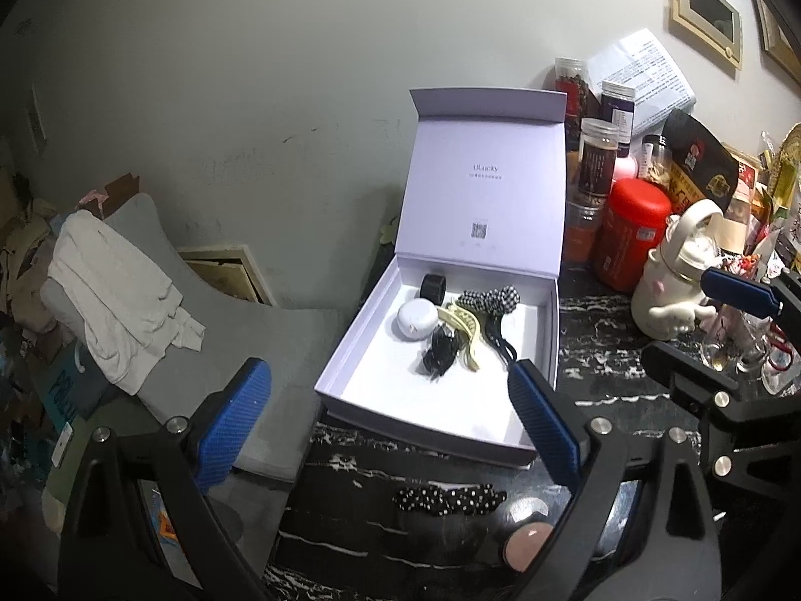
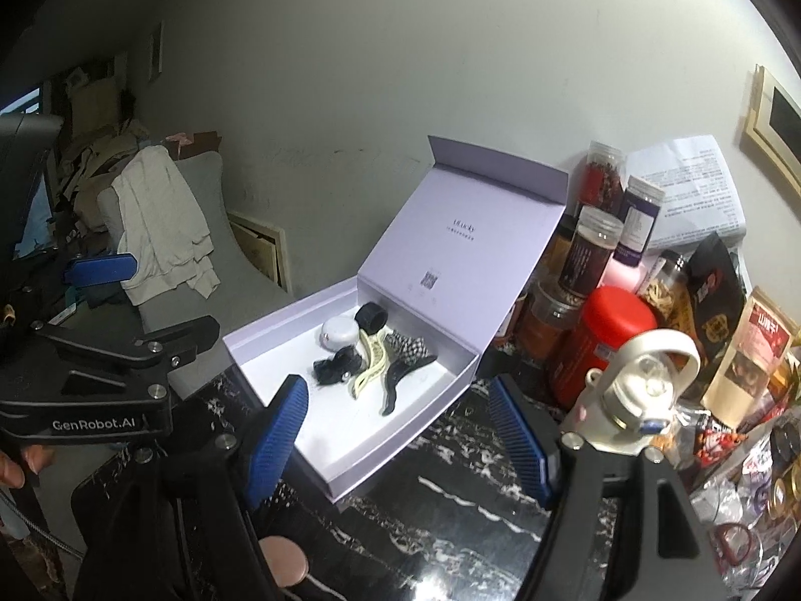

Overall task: Organize objects
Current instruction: 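Open both tools and withdraw them from the box toward the table, then grasp the black polka-dot scrunchie with the left tool while the right tool grasps the pink compact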

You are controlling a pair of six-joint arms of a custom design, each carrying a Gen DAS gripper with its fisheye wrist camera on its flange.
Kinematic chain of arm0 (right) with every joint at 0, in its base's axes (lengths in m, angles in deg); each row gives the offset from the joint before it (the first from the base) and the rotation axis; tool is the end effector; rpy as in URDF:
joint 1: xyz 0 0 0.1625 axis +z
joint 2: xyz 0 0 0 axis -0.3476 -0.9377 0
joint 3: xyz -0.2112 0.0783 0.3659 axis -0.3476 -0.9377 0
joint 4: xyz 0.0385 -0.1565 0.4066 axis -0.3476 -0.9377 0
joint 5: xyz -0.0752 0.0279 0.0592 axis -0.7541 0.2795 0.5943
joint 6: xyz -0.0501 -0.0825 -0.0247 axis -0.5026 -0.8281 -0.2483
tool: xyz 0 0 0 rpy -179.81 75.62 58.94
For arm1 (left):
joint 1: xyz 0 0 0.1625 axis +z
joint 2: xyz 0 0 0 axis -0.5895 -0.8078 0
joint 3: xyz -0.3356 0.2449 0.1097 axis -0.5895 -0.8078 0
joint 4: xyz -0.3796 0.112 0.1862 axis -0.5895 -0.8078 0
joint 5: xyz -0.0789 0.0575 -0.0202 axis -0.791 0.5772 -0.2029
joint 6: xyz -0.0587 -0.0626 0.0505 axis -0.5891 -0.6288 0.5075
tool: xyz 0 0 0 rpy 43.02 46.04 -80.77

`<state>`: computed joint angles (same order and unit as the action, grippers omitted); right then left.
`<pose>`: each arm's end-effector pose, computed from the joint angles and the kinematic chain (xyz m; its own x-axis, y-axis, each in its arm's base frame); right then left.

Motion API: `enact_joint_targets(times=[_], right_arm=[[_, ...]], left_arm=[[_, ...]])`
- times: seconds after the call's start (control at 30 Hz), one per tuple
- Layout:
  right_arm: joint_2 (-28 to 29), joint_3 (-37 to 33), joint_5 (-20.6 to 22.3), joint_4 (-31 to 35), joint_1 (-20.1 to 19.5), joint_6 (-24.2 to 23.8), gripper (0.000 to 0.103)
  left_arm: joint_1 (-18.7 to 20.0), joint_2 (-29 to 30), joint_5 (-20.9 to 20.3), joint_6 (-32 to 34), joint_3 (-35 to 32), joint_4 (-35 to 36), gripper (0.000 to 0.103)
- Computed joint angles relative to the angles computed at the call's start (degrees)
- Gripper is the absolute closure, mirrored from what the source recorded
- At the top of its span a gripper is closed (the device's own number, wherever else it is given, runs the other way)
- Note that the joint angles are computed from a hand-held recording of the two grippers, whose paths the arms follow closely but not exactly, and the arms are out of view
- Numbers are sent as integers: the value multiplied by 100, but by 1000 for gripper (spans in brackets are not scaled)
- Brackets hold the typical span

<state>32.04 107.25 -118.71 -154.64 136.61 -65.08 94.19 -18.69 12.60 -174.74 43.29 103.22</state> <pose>0.4238 -0.7212 0.1401 -0.6462 -0.0681 0.7602 -0.6412 0.5886 -0.4923 -0.2191 -0.7396 0.2965 -0.5872 0.2444 -0.7716 0.7175 0.5985 -0.3564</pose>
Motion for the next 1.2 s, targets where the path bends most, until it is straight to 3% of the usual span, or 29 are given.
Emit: enact_joint_targets(times=[0.67, 1.2], right_arm=[[-316, 1083, 2, -265, -2, 438, 27], [-335, 1573, 323, 270, -197, 1116, 27]], left_arm=[[126, -823, 51, -414, 1630, -402, 8], [470, -1027, 408, -420, 2318, -570, 8]])
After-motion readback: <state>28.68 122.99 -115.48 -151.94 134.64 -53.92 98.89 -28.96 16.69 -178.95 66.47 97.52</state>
